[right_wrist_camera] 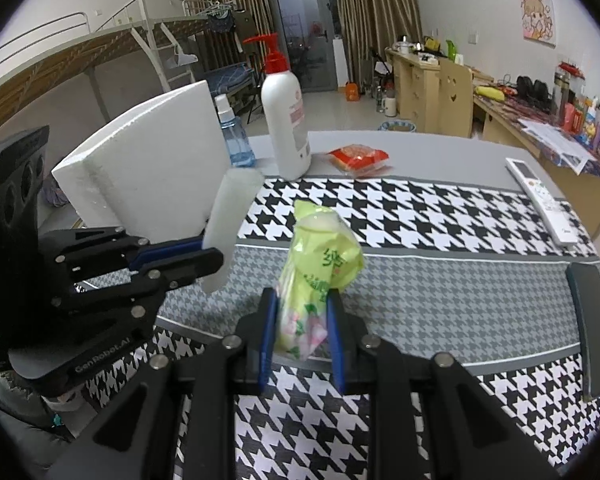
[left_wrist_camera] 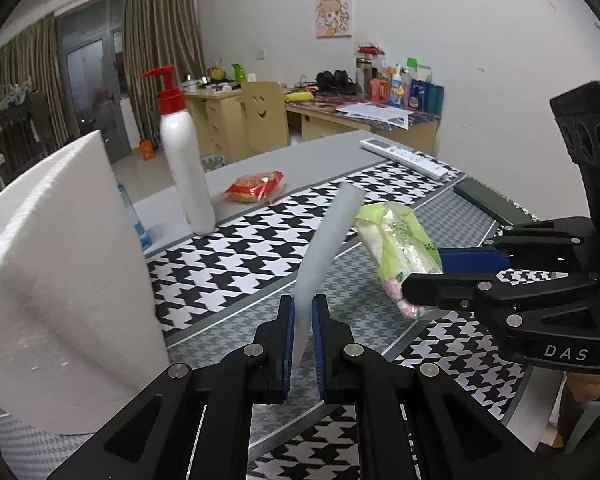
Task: Organize soft objects
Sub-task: 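Lift green packet with right gripper while left gripper lifts foam tube upright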
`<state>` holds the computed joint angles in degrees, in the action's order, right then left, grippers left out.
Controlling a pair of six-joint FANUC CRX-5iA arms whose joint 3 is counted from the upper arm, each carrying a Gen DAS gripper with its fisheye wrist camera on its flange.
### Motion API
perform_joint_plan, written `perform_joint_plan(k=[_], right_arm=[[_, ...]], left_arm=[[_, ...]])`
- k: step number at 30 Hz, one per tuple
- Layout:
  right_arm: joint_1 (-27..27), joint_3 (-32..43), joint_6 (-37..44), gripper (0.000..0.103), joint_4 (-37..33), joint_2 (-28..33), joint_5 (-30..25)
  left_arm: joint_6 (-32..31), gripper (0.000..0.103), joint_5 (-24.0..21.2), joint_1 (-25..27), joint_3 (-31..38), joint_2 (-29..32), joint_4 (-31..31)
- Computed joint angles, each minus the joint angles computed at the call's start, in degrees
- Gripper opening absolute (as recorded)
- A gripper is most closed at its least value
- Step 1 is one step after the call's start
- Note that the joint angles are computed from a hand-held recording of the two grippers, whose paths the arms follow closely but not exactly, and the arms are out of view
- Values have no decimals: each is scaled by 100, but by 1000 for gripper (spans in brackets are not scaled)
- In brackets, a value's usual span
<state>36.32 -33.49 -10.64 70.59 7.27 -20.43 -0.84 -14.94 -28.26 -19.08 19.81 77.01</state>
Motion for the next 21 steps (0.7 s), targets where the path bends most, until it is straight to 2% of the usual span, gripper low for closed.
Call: perform_joint_plan(k=[3, 10, 16, 21], right_arm=[[47, 20, -64, 28, 37, -4, -47], [133, 63, -143, 28, 261, -26, -154], [133, 44, -346, 28, 571, -90, -185], [145, 80, -388, 28, 661, -91, -250]], left_arm=[[98, 10, -71, 73, -52, -61, 14], [-240, 10, 23, 26, -211, -223, 569], [-1060, 10, 160, -151, -401, -427, 1532], [-1419, 10, 206, -235, -486, -544, 2052]])
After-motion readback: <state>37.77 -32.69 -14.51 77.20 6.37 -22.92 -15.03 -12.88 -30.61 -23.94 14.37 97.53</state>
